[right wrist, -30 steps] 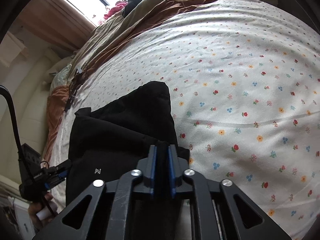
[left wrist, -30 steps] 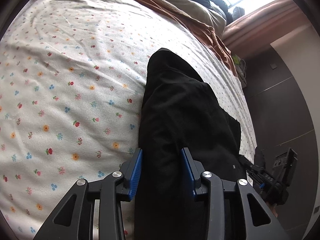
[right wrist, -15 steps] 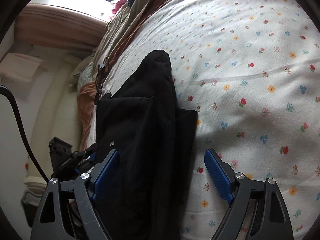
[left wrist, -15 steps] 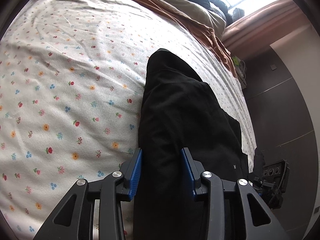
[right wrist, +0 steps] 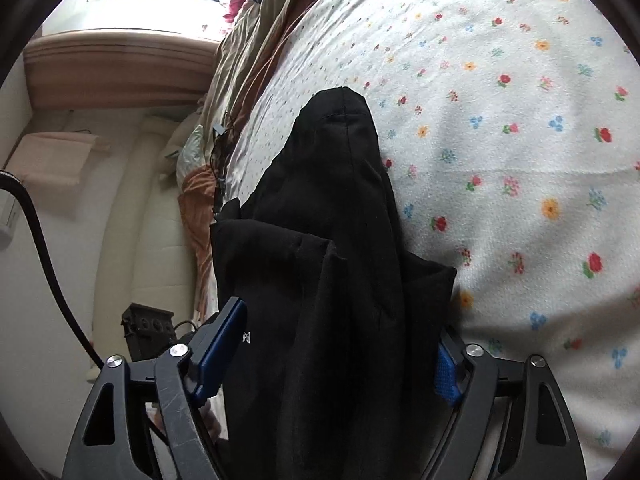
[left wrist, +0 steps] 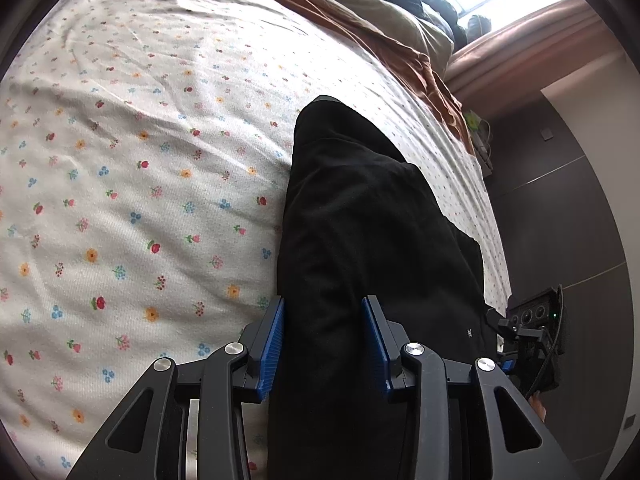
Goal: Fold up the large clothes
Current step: 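Close the left tool on the bundle beside the right tool, then lift the folded shirt with both tools and carry it toward the headboard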
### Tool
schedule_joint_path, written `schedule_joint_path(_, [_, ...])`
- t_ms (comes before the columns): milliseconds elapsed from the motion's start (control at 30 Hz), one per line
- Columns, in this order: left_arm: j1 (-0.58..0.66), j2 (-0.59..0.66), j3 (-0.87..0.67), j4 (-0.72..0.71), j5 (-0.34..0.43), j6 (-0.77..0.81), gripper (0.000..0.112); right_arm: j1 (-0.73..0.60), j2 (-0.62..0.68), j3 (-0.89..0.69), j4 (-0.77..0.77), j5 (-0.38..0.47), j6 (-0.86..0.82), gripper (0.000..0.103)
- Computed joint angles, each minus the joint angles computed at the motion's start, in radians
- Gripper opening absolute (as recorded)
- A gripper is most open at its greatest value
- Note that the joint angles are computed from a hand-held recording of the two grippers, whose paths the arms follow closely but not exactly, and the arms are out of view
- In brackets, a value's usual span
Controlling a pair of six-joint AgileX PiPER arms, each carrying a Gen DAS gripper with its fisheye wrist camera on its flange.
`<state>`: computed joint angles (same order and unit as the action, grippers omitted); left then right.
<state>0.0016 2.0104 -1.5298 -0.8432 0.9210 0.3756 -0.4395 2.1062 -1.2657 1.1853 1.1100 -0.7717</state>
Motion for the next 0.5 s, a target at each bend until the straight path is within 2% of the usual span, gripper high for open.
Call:
schedule_joint_path(100, [0.002,0.000,0.000,-0.002,0.002,0.001,0.041,0.000,0.041,-0.043,-0.009,0.033,0.019,0.064])
schedule_joint_path(133, [0.001,0.000,0.001,-0.002,0.000,0.001,0.041,-0.002,0.050,-0.052,-0.017,0.034,0.031,0.051])
schedule_joint_path(167, [0.001,0.000,0.001,-0.004,0.002,0.003,0.041,-0.003,0.059,-0.057,-0.022,0.033,0.042,0.042])
schedule_joint_path(267, [0.009,0.003,-0.001,-0.007,0.010,0.012,0.042,0.000,0.043,-0.034,-0.019,0.010,0.021,0.033])
schedule_joint_path(333, [0.018,-0.001,0.006,0.005,0.013,-0.004,0.048,-0.002,0.020,-0.014,-0.011,0.003,-0.005,0.029])
schedule_joint_path(433, [0.013,-0.004,0.022,0.040,-0.003,-0.035,0.064,0.000,-0.016,0.008,-0.004,0.000,-0.014,0.025])
schedule_joint_path(500, [0.018,0.015,0.020,0.000,0.008,-0.019,0.065,0.006,-0.022,0.005,-0.003,-0.005,-0.006,0.024])
